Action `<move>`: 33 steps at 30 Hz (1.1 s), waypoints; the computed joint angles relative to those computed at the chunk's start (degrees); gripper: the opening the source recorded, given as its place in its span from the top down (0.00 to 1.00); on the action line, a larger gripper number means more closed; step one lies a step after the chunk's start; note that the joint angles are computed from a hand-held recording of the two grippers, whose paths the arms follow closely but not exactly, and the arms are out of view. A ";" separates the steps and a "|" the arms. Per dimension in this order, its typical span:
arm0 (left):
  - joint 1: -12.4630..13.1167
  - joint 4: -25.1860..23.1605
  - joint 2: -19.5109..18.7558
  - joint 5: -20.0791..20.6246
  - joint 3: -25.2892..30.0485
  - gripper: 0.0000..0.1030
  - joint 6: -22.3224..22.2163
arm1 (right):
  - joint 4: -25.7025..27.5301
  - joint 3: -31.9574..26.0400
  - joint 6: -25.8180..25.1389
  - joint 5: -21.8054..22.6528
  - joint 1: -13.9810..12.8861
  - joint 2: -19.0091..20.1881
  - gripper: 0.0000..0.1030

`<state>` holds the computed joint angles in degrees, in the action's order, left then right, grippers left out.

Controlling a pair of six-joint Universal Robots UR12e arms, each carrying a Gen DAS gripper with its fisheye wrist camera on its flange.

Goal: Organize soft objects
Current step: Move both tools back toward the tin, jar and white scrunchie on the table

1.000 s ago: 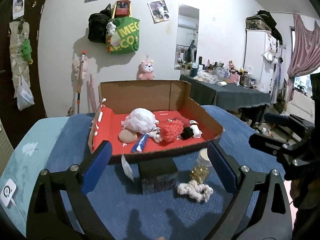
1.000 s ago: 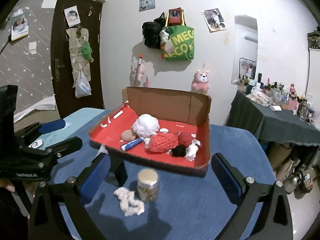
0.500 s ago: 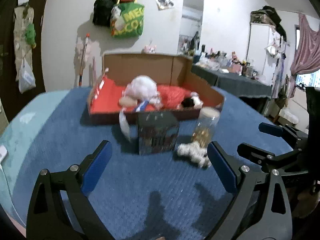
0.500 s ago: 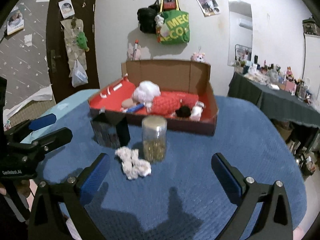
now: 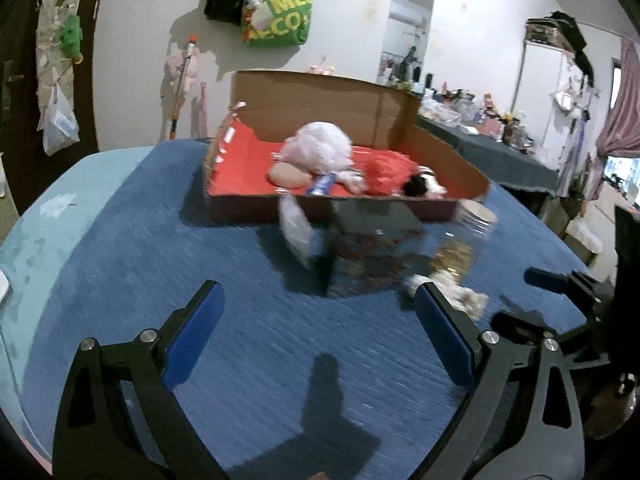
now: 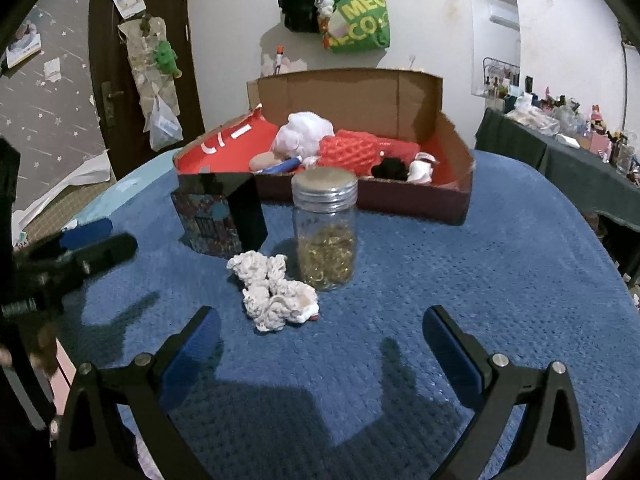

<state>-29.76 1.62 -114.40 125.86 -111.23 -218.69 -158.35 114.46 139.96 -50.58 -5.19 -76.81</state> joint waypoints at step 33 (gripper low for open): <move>7.53 -0.92 -0.20 -17.34 0.22 0.90 7.06 | 7.90 -2.87 -6.70 -1.79 3.51 1.75 0.64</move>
<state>-22.23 0.70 -114.60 108.52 -111.01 -211.63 -150.44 111.59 133.26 -52.37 -1.69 -75.06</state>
